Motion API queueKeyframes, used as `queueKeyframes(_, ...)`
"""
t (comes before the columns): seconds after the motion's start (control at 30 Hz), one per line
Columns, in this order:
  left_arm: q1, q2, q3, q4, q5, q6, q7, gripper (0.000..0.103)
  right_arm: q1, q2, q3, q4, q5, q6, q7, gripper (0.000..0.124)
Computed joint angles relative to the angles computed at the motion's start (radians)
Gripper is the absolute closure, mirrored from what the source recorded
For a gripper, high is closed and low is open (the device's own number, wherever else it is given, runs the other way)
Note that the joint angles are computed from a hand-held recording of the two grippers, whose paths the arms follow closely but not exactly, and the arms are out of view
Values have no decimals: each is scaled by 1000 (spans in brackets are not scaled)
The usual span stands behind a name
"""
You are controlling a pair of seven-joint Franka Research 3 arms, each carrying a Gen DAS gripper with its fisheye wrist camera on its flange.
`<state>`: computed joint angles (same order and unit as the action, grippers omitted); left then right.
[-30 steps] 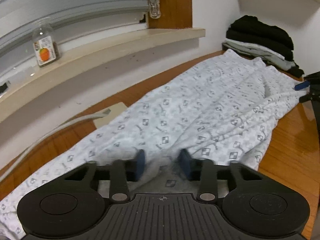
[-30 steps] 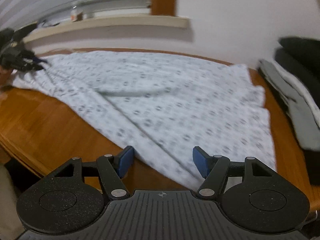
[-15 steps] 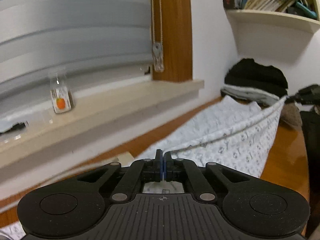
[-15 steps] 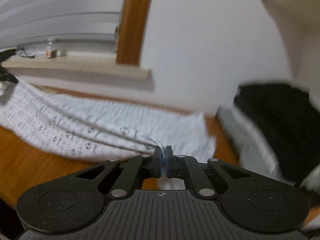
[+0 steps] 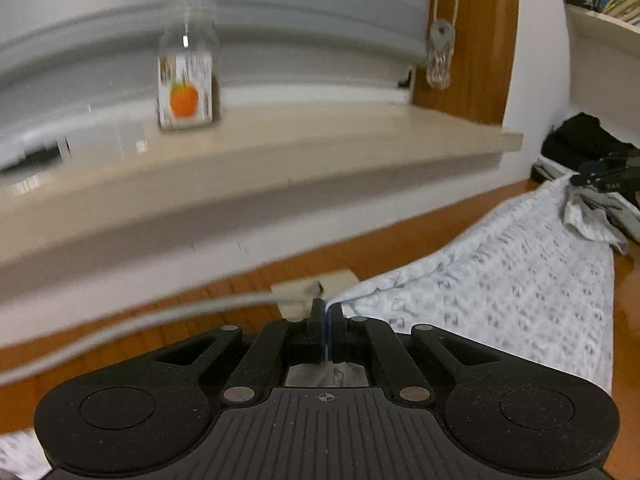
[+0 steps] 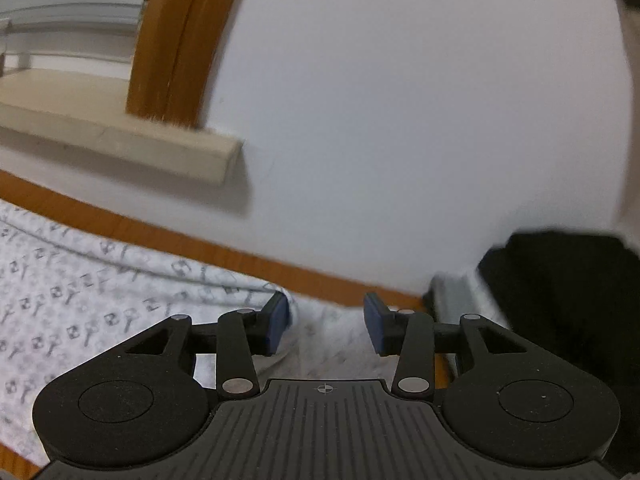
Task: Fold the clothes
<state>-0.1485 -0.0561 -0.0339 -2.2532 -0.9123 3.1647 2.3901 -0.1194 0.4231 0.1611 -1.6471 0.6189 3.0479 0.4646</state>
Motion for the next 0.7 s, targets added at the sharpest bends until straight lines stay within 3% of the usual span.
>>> queueKeyframes(0.13,19,8,-11,4,21,-42,-40,102,-80,-13,76,-35,110,2,-79,78)
queueKeyframes(0.33,30,18,-36,6,-3,-38,-39,101,-146,-8,139,-26,339,24,-109,76)
queueKeyframes(0.43,32,15,-39,3,-29,-36,-17,101,-224,-47,206,-64,491,-95,-276,76)
queueKeyframes(0.57,36,19,-41,9,-45,-42,-7,101,-217,-99,193,-134,542,-216,-384,65)
queueKeyframes(0.7,42,19,-47,10,-44,-43,-9,101,-125,-74,123,-131,451,-181,-383,61)
